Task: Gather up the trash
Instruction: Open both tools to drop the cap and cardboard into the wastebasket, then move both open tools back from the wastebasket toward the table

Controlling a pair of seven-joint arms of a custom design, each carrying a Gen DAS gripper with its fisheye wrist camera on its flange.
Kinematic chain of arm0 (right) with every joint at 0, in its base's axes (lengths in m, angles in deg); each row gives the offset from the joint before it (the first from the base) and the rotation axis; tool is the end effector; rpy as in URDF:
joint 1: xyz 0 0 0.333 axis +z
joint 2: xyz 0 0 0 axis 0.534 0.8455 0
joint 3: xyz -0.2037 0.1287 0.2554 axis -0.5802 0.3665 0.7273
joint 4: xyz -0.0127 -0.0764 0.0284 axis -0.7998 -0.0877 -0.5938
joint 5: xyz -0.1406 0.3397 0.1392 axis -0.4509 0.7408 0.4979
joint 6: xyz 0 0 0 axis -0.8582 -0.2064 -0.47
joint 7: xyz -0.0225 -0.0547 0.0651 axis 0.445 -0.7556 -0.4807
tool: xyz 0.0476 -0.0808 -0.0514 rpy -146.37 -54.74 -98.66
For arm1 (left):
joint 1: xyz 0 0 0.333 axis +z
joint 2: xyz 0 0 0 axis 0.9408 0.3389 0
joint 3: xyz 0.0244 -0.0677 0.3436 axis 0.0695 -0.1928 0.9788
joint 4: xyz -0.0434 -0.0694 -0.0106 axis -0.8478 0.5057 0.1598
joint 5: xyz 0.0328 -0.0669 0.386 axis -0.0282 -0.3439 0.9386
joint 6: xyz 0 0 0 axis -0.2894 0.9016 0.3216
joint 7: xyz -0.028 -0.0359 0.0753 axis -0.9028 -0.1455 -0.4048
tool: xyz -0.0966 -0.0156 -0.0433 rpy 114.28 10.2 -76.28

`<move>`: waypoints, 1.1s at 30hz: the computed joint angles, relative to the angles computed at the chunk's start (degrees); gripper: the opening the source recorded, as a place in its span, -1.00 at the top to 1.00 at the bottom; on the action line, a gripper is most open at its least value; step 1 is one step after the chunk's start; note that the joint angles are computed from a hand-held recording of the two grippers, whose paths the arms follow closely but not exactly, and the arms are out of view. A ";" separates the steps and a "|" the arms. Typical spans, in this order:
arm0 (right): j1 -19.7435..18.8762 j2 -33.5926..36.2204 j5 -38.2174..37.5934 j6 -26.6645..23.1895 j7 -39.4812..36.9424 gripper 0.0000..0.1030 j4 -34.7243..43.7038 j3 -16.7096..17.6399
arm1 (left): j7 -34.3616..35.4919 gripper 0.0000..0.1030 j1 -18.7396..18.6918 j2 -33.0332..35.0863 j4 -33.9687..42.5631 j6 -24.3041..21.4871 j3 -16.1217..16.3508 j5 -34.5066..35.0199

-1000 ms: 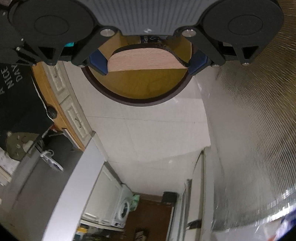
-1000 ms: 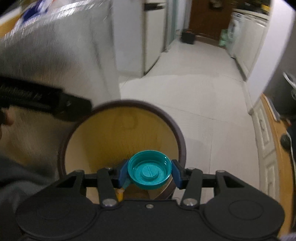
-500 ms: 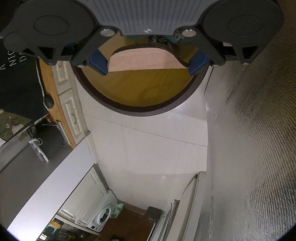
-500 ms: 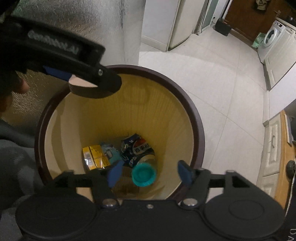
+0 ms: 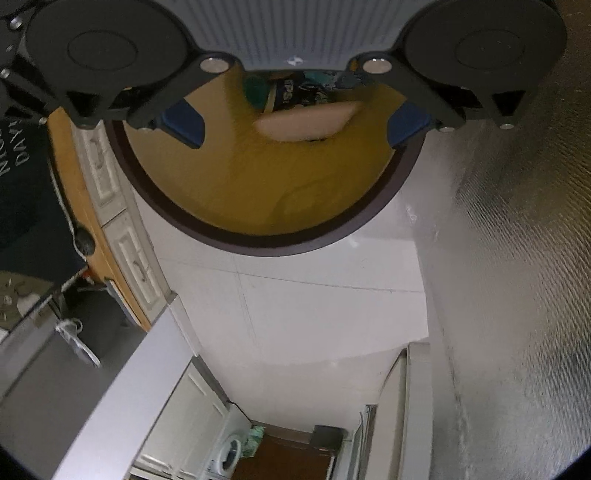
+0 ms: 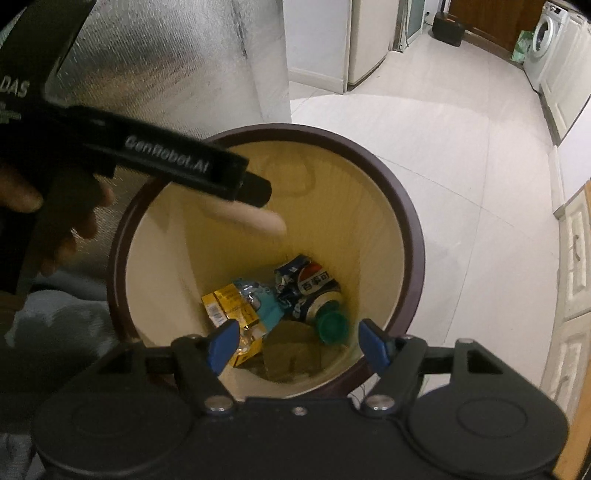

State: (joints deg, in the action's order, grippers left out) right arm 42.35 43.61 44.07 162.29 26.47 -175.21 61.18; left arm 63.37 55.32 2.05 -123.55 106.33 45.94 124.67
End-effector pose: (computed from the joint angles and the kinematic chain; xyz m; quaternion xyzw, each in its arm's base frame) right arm 0.4454 0.0443 0.3037 -0.8664 0.4504 -0.0675 0.2050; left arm 0.4443 -0.2532 0.2867 -0.7059 0.6529 -0.2522 0.1088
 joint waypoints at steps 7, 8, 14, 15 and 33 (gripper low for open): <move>0.68 -1.97 3.91 0.86 -1.62 -0.40 -1.22 -0.41 | 14.31 -1.00 -0.82 -2.97 -3.06 -2.82 -1.25 -10.20; 0.77 -1.95 4.06 0.90 -1.57 -0.41 -1.14 -0.55 | 16.17 -1.00 -0.93 -3.38 -3.51 -2.94 -1.31 -11.67; 1.35 -3.36 5.43 1.18 -1.41 -0.41 -2.21 -1.19 | 24.24 -1.00 -1.37 -6.38 -6.67 -3.34 -1.58 -18.85; 1.43 -3.81 5.51 1.20 -1.13 -0.41 -2.51 -1.31 | 25.28 -1.00 -1.35 -6.68 -6.98 -3.38 -1.64 -19.89; 4.88 -10.30 7.84 4.12 1.37 -0.49 -6.98 -4.24 | 50.60 -1.00 1.33 -17.59 -17.67 -5.13 -8.15 -46.39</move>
